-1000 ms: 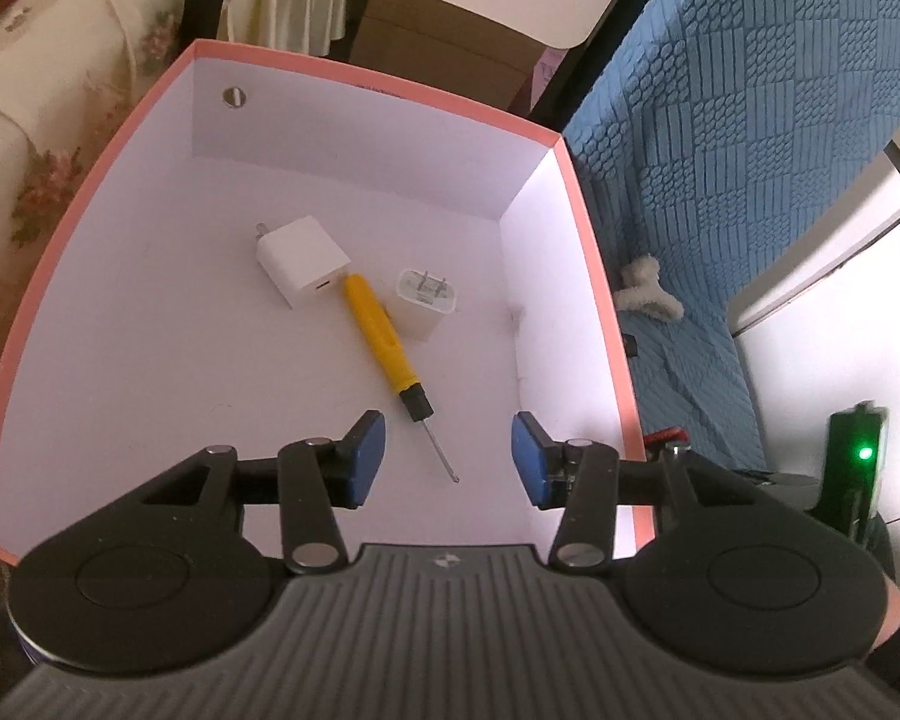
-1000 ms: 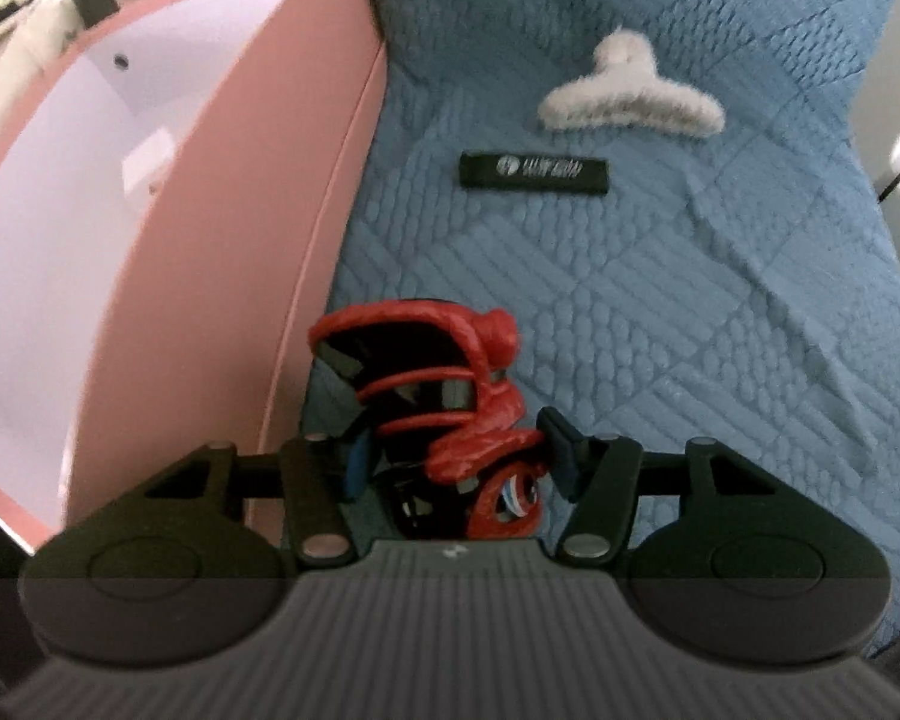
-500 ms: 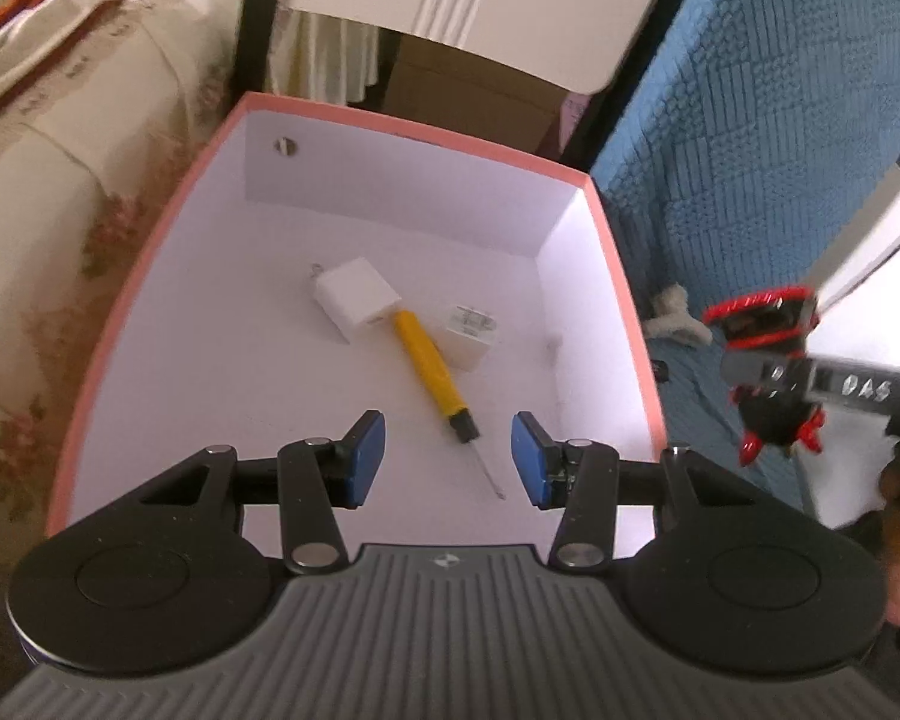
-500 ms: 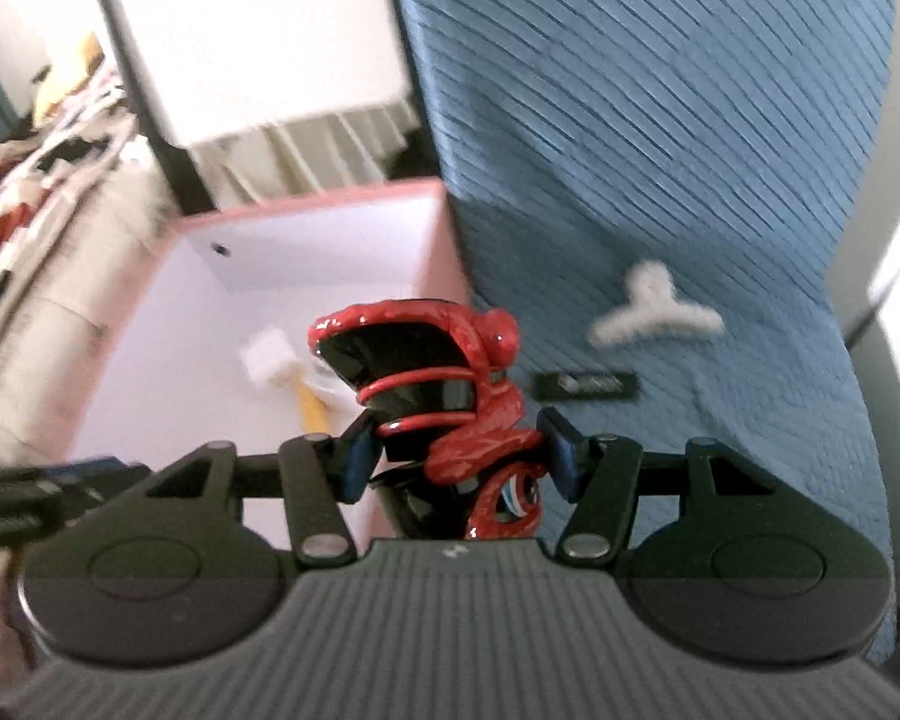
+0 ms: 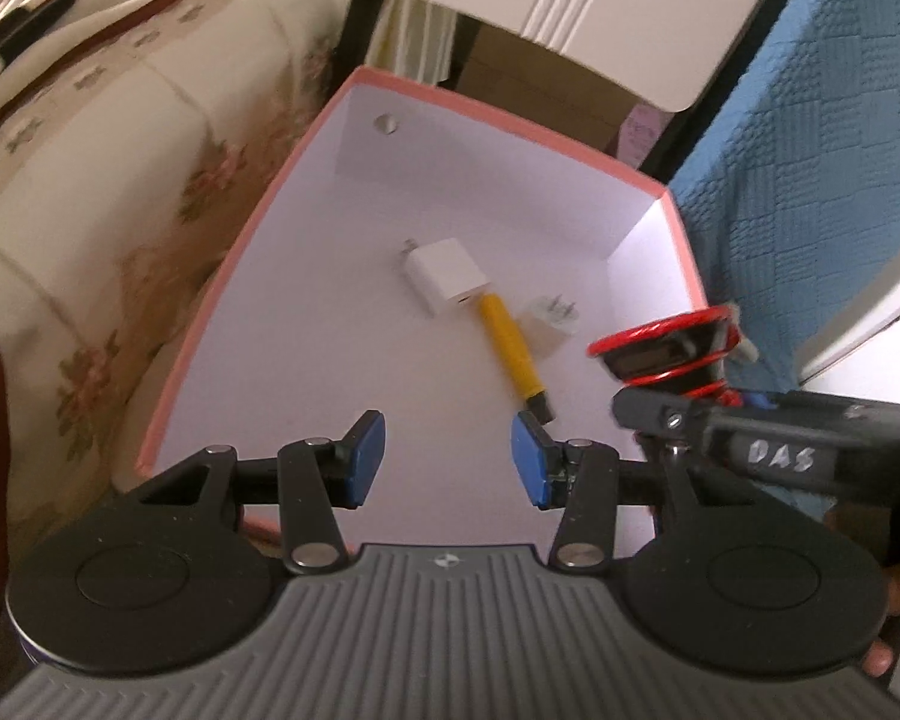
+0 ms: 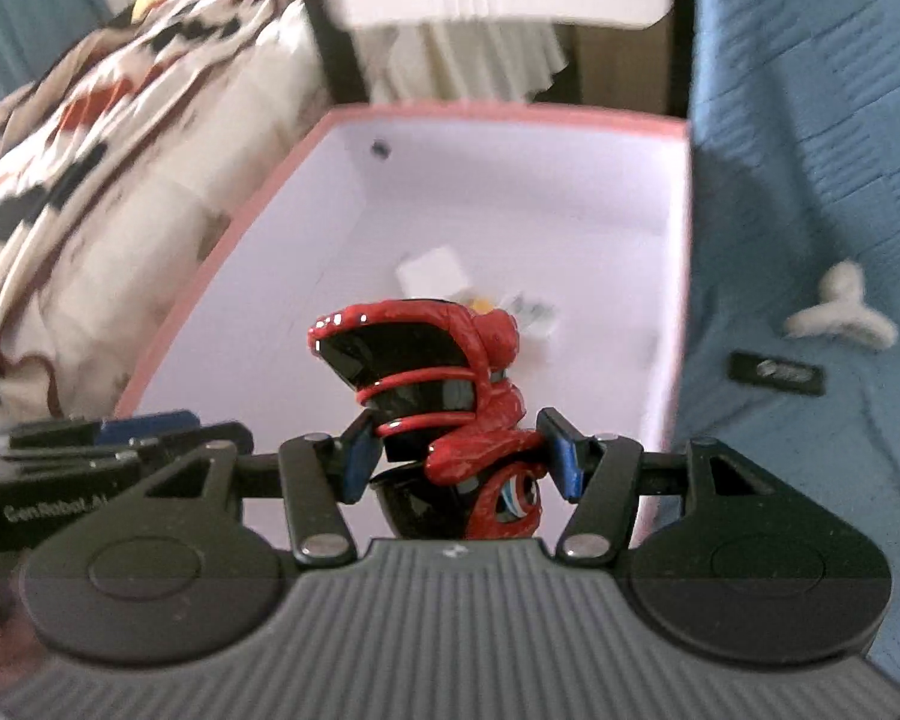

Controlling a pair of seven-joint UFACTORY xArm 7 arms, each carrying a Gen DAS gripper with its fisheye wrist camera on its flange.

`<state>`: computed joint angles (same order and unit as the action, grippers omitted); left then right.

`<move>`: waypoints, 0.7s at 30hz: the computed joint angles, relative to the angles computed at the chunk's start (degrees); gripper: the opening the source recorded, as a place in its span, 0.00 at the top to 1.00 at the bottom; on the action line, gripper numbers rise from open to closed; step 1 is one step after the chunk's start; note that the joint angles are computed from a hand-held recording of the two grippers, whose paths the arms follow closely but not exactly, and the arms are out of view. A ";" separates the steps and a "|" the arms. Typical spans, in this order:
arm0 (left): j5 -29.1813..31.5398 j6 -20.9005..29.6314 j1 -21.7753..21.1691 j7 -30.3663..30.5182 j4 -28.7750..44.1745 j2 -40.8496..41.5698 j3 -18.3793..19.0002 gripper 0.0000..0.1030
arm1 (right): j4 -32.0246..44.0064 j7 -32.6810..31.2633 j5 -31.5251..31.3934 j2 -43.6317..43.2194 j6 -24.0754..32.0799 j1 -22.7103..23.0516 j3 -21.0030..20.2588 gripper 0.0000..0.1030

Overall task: Organize rigid objects
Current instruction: 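Lower the red toy into the pink box and open the right tool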

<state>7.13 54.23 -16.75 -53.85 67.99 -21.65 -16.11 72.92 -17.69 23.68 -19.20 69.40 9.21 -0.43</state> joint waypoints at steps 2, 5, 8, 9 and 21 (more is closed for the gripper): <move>-0.08 0.52 0.15 -0.55 -0.77 -0.78 0.09 0.49 | -0.24 1.23 -0.77 0.28 0.84 0.09 0.71 0.42; -0.46 0.46 0.24 -0.91 -1.57 -1.57 0.20 0.49 | -0.42 2.36 -1.11 0.42 1.54 0.28 1.13 0.42; -0.93 1.21 0.17 -0.69 -1.16 -1.65 0.13 0.49 | 0.17 1.66 -1.24 0.34 1.67 0.35 0.83 0.42; -0.70 1.39 0.21 -0.65 -0.84 -1.48 -0.09 0.49 | 0.59 1.26 -0.77 0.46 1.99 0.35 0.42 0.42; 4.61 2.81 -0.66 -3.00 6.57 2.91 -3.31 0.49 | 2.15 -0.95 1.41 -2.88 0.97 -2.47 -3.49 0.43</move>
